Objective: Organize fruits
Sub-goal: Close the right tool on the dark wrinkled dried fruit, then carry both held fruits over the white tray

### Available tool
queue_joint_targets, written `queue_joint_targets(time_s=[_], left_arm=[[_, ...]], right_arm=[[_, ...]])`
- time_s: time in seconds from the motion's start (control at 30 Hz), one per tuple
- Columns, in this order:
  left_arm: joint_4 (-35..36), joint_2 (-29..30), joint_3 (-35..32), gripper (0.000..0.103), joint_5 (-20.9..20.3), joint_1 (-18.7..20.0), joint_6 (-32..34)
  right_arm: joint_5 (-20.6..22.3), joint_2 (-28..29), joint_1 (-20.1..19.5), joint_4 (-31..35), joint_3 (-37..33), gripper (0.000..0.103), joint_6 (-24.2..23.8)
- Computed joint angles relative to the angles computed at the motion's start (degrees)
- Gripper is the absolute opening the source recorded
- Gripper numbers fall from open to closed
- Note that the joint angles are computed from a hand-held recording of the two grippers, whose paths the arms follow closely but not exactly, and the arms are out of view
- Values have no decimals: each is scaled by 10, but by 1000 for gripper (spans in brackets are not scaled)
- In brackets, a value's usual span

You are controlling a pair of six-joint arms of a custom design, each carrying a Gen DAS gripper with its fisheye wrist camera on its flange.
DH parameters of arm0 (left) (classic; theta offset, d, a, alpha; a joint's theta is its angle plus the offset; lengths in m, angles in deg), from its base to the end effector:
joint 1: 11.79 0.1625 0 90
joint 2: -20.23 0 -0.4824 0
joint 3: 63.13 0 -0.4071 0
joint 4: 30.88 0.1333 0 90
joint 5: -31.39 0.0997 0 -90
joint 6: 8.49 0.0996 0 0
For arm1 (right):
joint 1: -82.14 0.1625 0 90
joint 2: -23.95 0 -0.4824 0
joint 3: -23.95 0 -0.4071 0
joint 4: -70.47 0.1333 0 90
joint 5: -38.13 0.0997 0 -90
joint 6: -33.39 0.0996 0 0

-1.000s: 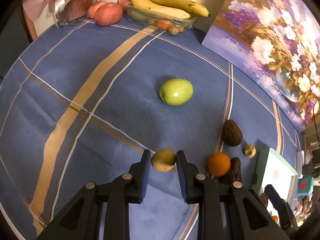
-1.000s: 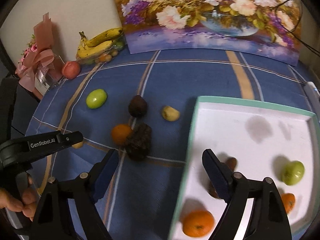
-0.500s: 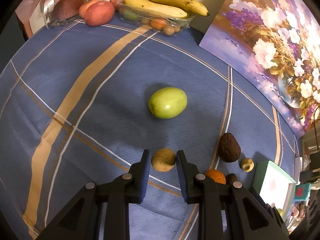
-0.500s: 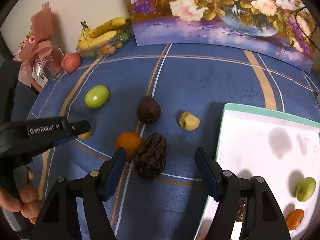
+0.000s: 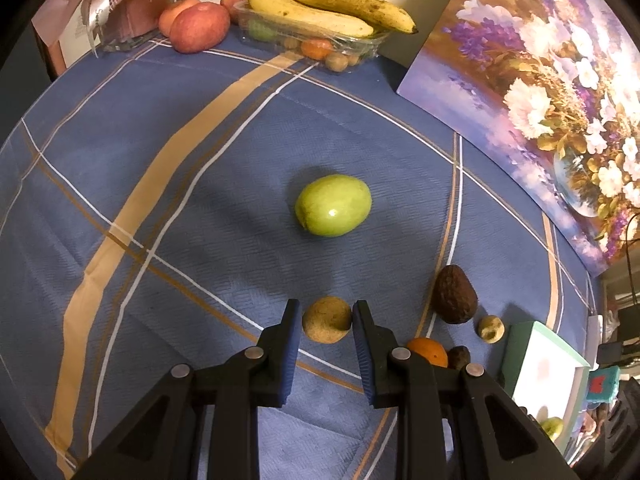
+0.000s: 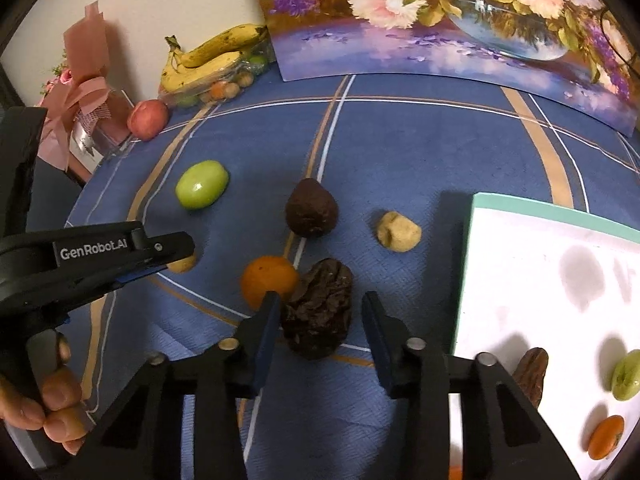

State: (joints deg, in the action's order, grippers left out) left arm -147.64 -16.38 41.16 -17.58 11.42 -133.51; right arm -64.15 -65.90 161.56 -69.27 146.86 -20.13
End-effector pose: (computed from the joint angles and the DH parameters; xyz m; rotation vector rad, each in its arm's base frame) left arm -0.4437 -0.4064 -0.0485 -0.8527 2.2021 -0.9603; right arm 0.0247 -0.4786 0.3582 0.9841 -2.6227 0.1881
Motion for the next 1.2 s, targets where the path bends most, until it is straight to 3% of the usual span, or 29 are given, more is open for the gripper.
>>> queue_joint_targets(time_s=[0.17,0.83,1.2], left_arm=[[15,1,-8,28,7,-6,-4],[113,14,-78,28,46,-27,-9],[150,47,-146,28,60,-29,27]], right_arm=[[3,-5,1,7,-2,32,-1],[54,-34,3,52,-42,31,16],[43,-30,-16,57,-77,31,32]])
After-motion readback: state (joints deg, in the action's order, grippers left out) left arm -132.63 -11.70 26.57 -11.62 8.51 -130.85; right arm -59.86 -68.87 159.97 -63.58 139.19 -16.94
